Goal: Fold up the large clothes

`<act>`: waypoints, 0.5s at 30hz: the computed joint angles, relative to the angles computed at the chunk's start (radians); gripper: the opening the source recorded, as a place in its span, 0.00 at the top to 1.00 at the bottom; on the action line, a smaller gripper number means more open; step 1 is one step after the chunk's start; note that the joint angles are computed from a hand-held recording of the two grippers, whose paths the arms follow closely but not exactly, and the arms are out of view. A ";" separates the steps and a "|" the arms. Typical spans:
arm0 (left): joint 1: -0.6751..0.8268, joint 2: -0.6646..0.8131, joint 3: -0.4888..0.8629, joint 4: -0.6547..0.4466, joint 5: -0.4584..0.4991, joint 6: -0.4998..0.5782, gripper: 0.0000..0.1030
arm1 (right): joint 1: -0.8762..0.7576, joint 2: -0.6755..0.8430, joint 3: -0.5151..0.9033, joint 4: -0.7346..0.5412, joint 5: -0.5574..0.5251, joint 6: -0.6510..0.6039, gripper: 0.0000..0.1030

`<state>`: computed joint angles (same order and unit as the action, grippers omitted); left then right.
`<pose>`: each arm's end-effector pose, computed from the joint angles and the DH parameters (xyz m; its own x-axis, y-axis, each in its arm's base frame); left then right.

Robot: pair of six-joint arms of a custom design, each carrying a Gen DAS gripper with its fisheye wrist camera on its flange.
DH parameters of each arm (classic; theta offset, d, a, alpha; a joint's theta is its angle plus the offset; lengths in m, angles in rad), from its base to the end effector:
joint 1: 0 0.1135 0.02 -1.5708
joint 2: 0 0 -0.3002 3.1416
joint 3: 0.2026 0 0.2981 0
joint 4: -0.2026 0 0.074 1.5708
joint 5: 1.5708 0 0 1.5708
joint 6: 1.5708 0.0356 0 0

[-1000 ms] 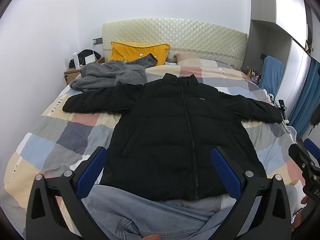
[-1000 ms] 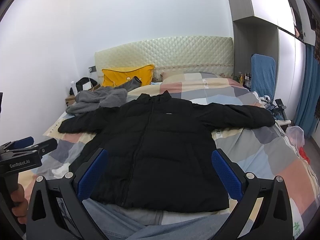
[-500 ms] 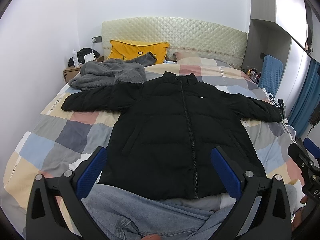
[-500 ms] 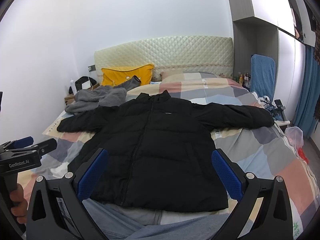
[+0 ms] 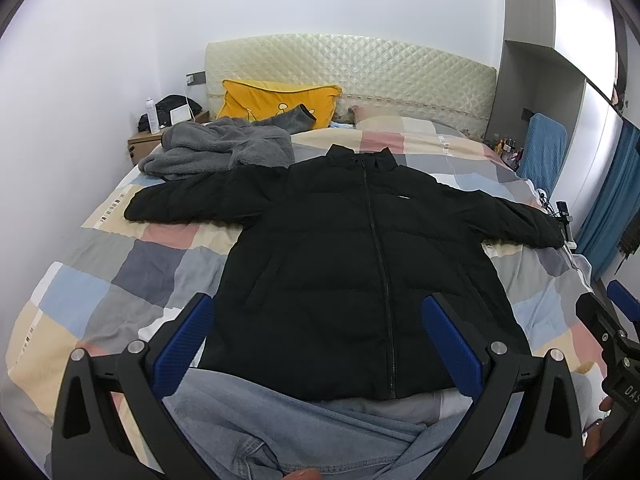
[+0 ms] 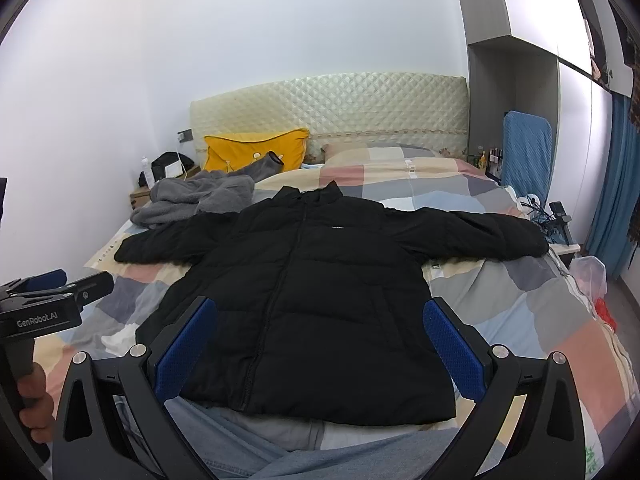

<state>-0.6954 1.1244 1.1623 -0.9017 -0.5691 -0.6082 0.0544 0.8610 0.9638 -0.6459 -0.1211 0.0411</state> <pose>0.2023 -0.1438 0.3762 -0.6339 -0.0979 -0.7672 -0.1112 0.9932 -0.0349 0.2017 0.0153 0.3743 -0.5221 0.0124 -0.8528 -0.1359 0.9859 0.0976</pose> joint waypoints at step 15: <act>0.029 -0.007 -0.012 0.020 0.046 0.033 0.00 | 0.029 0.021 0.011 0.006 0.030 0.014 0.00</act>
